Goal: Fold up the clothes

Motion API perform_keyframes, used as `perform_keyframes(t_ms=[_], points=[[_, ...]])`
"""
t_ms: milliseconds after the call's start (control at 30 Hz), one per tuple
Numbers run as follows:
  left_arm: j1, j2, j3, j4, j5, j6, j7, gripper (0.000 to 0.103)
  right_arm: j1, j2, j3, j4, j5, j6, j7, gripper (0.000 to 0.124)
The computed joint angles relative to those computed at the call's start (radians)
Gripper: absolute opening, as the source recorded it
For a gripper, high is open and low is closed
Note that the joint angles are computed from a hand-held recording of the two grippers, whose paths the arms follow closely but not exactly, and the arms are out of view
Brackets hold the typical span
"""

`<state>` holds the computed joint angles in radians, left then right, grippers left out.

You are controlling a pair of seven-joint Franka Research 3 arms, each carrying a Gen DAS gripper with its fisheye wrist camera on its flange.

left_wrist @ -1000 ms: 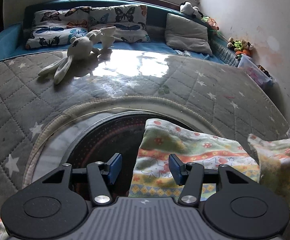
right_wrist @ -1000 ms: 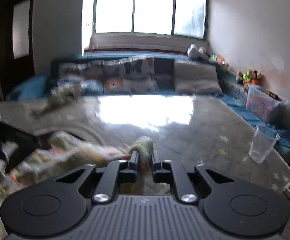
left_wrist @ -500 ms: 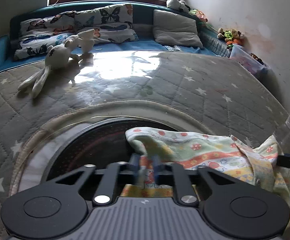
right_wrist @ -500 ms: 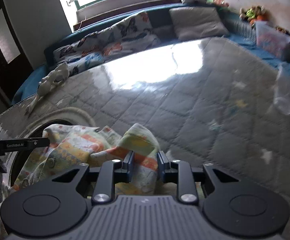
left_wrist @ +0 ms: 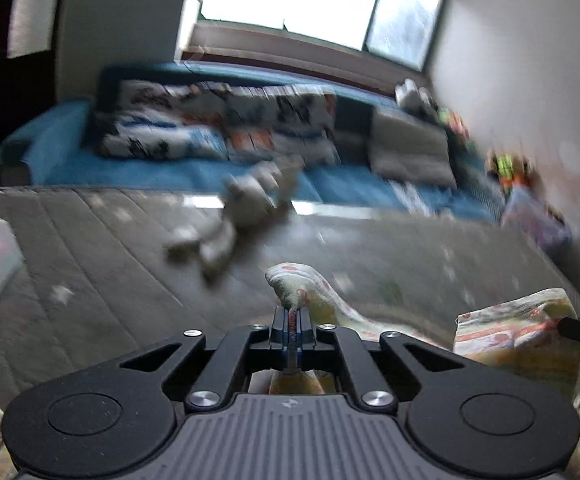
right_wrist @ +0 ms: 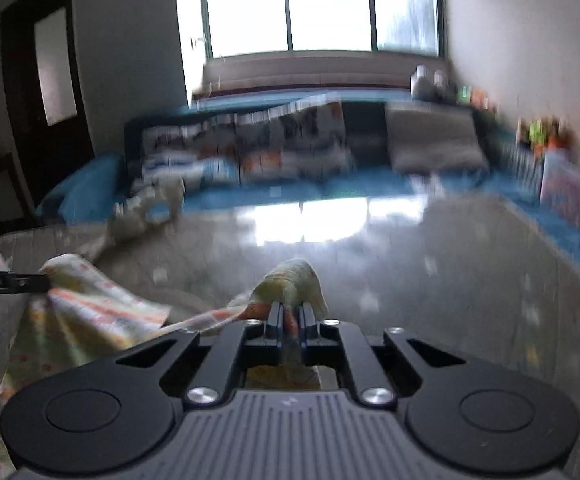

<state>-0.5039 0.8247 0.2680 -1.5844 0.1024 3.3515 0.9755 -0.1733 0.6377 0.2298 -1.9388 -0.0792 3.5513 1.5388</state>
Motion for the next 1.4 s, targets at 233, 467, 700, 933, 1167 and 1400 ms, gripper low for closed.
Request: perform_keyframes(t_ms=[233, 467, 700, 933, 1167, 1400], points=[[0.097, 0.037, -0.056, 0.079, 0.049, -0.092, 0.011, 0.013, 0.205, 0.113, -0.152, 0.224, 0.174, -0.150, -0.101, 0.018], [0.175, 0.046, -0.149, 0.089, 0.173, -0.160, 0.009, 0.027, 0.038, 0.166, 0.066, 0.282, 0.136, -0.333, -0.222, 0.019], [0.239, 0.107, -0.241, 0.191, 0.230, -0.224, 0.039, 0.027, 0.104, 0.256, 0.059, 0.434, 0.188, -0.443, -0.320, 0.019], [0.275, 0.063, -0.276, 0.112, 0.240, -0.168, 0.037, 0.028, 0.077, 0.351, 0.190, 0.604, 0.257, -0.552, -0.476, 0.019], [0.279, -0.052, -0.247, -0.079, 0.258, -0.135, 0.052, 0.036, 0.213, 0.482, 0.088, 0.871, 0.312, -0.688, -0.455, 0.019], [0.237, -0.110, -0.180, -0.196, 0.253, -0.085, 0.061, 0.040, 0.267, 0.499, 0.029, 0.903, 0.390, -0.664, -0.488, 0.012]])
